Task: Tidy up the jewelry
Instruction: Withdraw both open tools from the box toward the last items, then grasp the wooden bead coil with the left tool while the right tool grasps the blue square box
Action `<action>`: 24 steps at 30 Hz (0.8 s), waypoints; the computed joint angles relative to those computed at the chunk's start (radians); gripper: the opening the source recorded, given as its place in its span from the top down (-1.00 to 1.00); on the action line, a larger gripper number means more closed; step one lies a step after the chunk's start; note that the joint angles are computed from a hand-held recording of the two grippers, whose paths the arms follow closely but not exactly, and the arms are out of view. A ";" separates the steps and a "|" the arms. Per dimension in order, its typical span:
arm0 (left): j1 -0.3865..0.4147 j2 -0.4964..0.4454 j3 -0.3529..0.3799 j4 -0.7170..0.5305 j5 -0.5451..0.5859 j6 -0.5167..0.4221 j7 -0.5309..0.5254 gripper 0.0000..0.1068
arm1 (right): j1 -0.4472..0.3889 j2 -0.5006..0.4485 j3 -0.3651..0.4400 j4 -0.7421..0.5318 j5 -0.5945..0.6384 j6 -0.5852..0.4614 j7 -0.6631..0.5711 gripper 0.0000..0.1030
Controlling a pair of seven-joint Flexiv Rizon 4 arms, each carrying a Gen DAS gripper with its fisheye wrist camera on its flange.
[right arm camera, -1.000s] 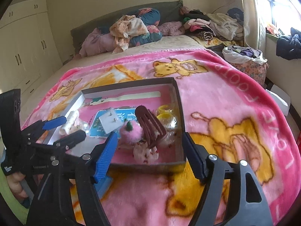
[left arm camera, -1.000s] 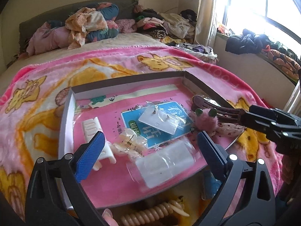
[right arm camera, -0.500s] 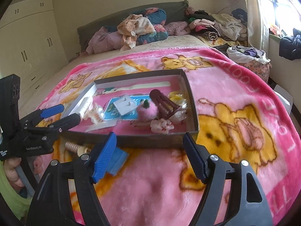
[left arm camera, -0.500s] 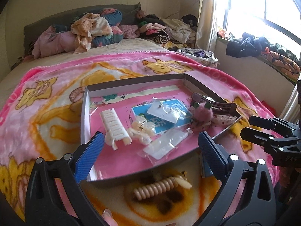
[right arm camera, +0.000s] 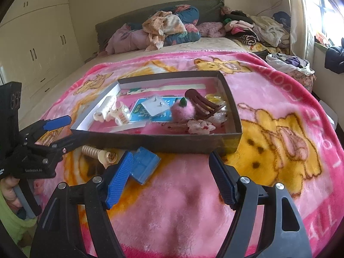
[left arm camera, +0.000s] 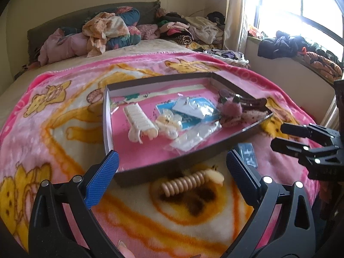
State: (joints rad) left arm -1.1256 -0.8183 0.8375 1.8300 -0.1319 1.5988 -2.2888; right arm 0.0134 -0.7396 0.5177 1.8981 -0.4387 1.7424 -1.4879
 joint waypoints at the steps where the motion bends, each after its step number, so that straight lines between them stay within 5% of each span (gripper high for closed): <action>1: 0.002 0.003 -0.006 0.005 0.002 0.002 0.001 -0.71 | 0.000 -0.002 0.002 0.000 -0.001 -0.003 -0.001 -0.37; 24: 0.102 0.024 -0.142 0.033 0.003 0.025 0.063 -0.71 | -0.001 -0.087 0.128 -0.114 0.139 -0.214 -0.182 -0.36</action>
